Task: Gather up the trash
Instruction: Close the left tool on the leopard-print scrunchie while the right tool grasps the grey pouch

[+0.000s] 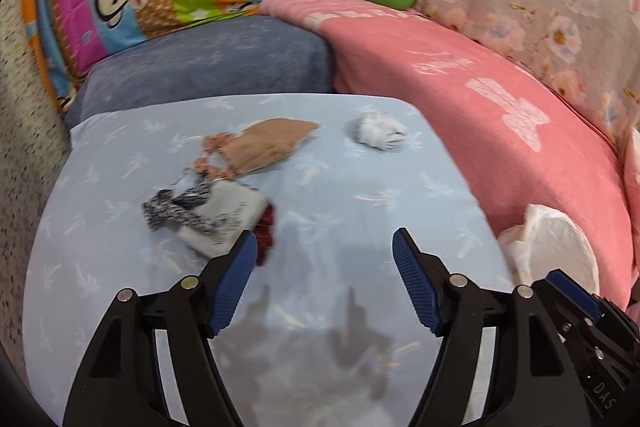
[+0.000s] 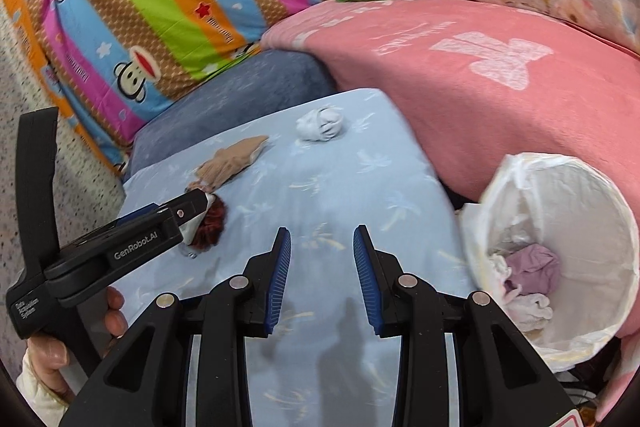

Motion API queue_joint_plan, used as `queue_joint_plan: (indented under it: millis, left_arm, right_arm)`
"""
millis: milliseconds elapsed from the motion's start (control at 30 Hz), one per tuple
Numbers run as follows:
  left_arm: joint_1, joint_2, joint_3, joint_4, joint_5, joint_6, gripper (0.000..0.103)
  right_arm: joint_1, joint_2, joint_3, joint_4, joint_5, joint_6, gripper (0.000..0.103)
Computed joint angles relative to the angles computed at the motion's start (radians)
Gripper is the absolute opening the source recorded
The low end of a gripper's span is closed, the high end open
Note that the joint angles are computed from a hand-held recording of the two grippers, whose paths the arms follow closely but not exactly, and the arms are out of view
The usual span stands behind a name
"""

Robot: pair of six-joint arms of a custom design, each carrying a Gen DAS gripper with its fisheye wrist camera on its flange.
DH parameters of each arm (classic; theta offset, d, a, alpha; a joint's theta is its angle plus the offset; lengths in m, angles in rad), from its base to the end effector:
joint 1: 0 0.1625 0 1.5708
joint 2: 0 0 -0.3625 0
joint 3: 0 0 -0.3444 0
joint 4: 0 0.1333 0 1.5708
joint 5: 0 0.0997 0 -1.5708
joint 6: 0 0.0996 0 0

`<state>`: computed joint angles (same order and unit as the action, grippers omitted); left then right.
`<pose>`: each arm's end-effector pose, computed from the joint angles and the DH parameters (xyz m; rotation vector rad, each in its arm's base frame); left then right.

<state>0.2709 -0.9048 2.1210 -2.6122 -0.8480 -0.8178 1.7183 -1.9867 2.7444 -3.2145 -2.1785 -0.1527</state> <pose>-0.3598 -0.3066 0.0337 0.6895 2.4516 -0.7295 0.1094 -0.2164 0.2829 0.0057 -2.3471 1.0996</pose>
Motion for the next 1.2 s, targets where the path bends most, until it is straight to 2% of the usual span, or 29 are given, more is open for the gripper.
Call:
queue_joint_plan:
  millis: [67, 167, 500, 700, 933, 1033, 1133, 1200]
  left_arm:
    - [0.019, -0.028, 0.022, 0.019, 0.015, -0.018, 0.067]
    - [0.053, -0.063, 0.041, 0.048, 0.024, -0.049, 0.08]
    - [0.171, -0.154, 0.077, 0.078, 0.046, -0.088, 0.081]
    - [0.249, -0.158, 0.061, 0.022, 0.01, -0.076, 0.081]
    - [0.34, -0.128, 0.019, -0.029, -0.08, -0.07, 0.08]
    - [0.361, -0.118, 0.012, -0.042, -0.108, -0.077, 0.079]
    - [0.38, -0.109, 0.008, -0.056, -0.141, -0.071, 0.072]
    - [0.39, -0.106, 0.006, -0.059, -0.157, -0.07, 0.062]
  right_arm:
    - [0.025, 0.084, -0.014, -0.038, -0.007, 0.012, 0.033]
    - [0.046, 0.178, -0.033, -0.08, -0.004, 0.025, 0.033]
    - [0.06, 0.469, -0.146, -0.165, 0.043, 0.057, 0.033]
    - [0.047, 0.6, -0.233, -0.17, 0.082, 0.061, 0.033]
    - [0.032, 0.725, -0.332, -0.148, 0.117, 0.072, 0.033]
    - [0.026, 0.773, -0.364, -0.145, 0.124, 0.072, 0.033]
    - [0.014, 0.812, -0.388, -0.145, 0.13, 0.073, 0.033]
    - [0.002, 0.829, -0.397, -0.144, 0.142, 0.078, 0.033]
